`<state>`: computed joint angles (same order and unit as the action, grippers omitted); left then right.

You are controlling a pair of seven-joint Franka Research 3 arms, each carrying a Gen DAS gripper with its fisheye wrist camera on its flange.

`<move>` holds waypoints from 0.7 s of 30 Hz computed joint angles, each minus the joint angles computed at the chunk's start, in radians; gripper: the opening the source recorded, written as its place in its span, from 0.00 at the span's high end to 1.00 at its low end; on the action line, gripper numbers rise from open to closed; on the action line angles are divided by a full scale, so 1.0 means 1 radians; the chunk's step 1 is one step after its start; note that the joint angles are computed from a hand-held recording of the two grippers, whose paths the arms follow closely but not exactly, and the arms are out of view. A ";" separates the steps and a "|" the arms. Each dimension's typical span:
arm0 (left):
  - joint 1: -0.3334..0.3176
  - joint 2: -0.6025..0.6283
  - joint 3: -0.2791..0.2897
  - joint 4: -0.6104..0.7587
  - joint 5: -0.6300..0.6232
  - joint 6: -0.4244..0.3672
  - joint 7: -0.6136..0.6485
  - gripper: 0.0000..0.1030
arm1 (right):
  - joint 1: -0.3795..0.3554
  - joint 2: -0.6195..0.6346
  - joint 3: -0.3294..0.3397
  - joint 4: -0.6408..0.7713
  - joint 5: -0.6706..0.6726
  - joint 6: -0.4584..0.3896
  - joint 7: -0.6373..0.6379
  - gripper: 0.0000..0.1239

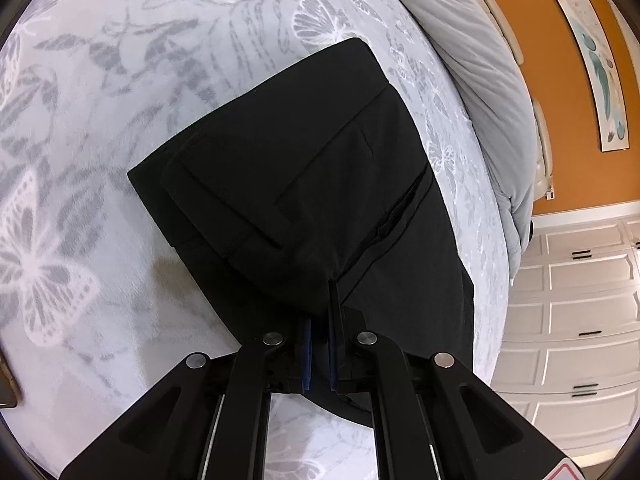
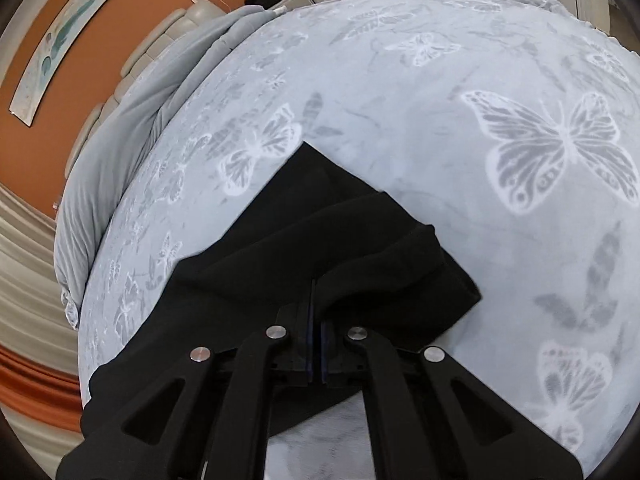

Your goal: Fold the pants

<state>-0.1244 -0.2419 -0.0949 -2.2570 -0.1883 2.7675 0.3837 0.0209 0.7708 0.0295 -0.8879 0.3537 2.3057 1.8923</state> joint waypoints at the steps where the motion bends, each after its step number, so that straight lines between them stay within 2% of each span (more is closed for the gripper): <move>1: 0.000 -0.002 0.001 -0.004 -0.004 0.005 -0.001 0.96 | 0.001 0.016 0.001 0.027 -0.001 -0.015 0.009 0.96; 4: -0.011 -0.009 0.011 -0.022 -0.034 0.025 0.007 0.96 | -0.005 0.065 0.008 0.104 0.009 -0.062 0.066 0.94; 6: -0.014 -0.010 0.014 -0.026 -0.043 0.030 0.014 0.95 | -0.010 0.057 0.025 0.083 0.066 0.000 0.032 0.98; 7: -0.013 -0.010 0.012 -0.025 -0.040 0.028 0.012 0.95 | -0.025 0.050 0.061 0.076 0.037 0.029 0.031 0.99; 8: -0.010 -0.009 0.010 -0.023 -0.035 0.025 0.008 0.96 | -0.018 0.016 0.066 0.043 0.078 0.113 -0.035 0.99; 9: -0.011 -0.009 0.010 -0.023 -0.037 0.025 0.008 0.96 | -0.035 -0.033 0.106 -0.025 0.130 0.205 -0.118 0.99; 10: -0.011 -0.009 0.011 -0.023 -0.039 0.024 0.007 0.95 | -0.050 -0.080 0.157 -0.079 0.235 0.326 -0.263 0.99; 11: -0.008 -0.008 0.007 -0.022 -0.033 0.023 -0.001 0.96 | -0.050 -0.117 0.172 -0.114 0.269 0.399 -0.342 0.99; 12: -0.007 -0.007 0.005 -0.019 -0.028 0.016 -0.002 0.95 | -0.041 -0.137 0.153 -0.140 0.243 0.416 -0.351 0.99; 13: -0.008 -0.008 0.006 -0.019 -0.028 0.015 -0.001 0.95 | -0.024 -0.140 0.098 -0.163 0.189 0.378 -0.290 0.99; 14: -0.011 -0.010 0.008 -0.023 -0.034 0.019 0.002 0.95 | -0.015 -0.127 0.059 -0.152 0.171 0.302 -0.227 0.99; 16: -0.020 -0.013 0.016 -0.027 -0.053 0.021 0.018 0.95 | -0.006 -0.061 -0.021 -0.081 0.075 0.058 -0.079 0.99; 17: -0.020 -0.014 0.015 -0.029 -0.056 0.022 0.015 0.95 | -0.007 -0.036 -0.031 -0.044 0.045 -0.015 -0.054 0.99; 18: -0.021 -0.013 0.015 -0.027 -0.059 0.015 0.016 0.95 | -0.017 -0.028 -0.025 -0.042 0.035 -0.055 -0.040 0.99; 19: -0.018 -0.013 0.014 -0.024 -0.054 0.010 0.015 0.95 | -0.041 -0.041 0.001 -0.075 0.074 -0.043 -0.051 0.99; 21: -0.006 -0.012 0.002 -0.014 -0.026 -0.009 -0.001 0.95 | -0.052 -0.052 0.012 -0.088 0.095 -0.027 -0.044 0.99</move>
<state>-0.1308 -0.2543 -0.0928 -2.2713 -0.2144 2.7589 0.3826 -0.0315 0.7191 0.0418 -0.9755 0.4491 2.2784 1.8479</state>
